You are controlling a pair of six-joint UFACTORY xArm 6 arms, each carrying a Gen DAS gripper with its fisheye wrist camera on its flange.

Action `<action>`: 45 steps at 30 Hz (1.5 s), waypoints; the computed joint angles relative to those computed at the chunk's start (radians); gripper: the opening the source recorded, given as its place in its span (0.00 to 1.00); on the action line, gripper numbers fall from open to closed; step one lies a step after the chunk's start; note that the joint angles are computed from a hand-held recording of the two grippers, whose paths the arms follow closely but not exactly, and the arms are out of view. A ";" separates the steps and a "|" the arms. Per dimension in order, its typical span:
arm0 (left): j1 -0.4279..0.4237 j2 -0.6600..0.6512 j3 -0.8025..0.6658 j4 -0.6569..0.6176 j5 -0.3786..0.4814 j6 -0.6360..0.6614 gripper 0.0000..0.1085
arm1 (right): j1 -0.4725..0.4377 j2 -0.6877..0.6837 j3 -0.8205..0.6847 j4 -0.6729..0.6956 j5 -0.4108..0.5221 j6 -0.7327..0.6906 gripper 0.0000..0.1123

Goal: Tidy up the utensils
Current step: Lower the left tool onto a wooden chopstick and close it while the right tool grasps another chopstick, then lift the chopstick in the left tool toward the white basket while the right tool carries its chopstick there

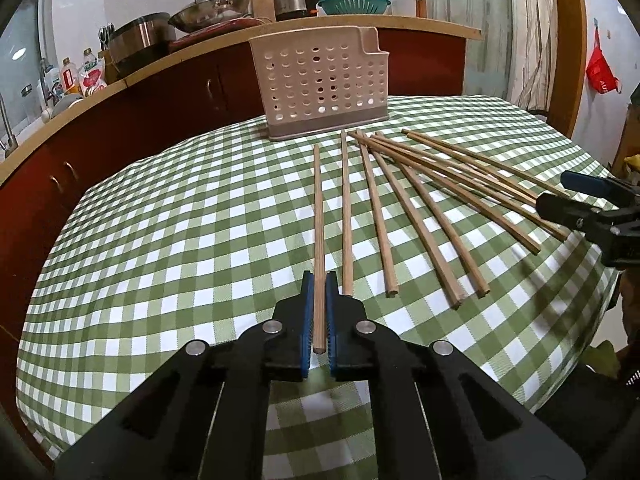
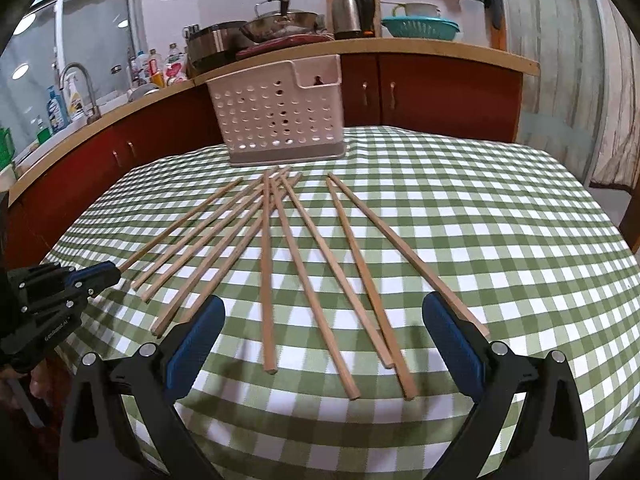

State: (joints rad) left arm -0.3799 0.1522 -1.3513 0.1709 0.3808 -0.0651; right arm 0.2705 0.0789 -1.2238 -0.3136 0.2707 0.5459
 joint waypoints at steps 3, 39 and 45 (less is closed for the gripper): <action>-0.001 -0.004 0.008 0.015 -0.004 -0.013 0.06 | 0.014 0.004 0.007 0.015 -0.020 -0.040 0.83; 0.009 -0.072 0.071 0.144 -0.071 -0.174 0.06 | 0.030 -0.039 0.071 -0.115 -0.120 -0.011 0.06; 0.014 -0.110 0.087 0.230 -0.102 -0.261 0.06 | 0.020 -0.069 0.060 -0.226 -0.143 0.089 0.06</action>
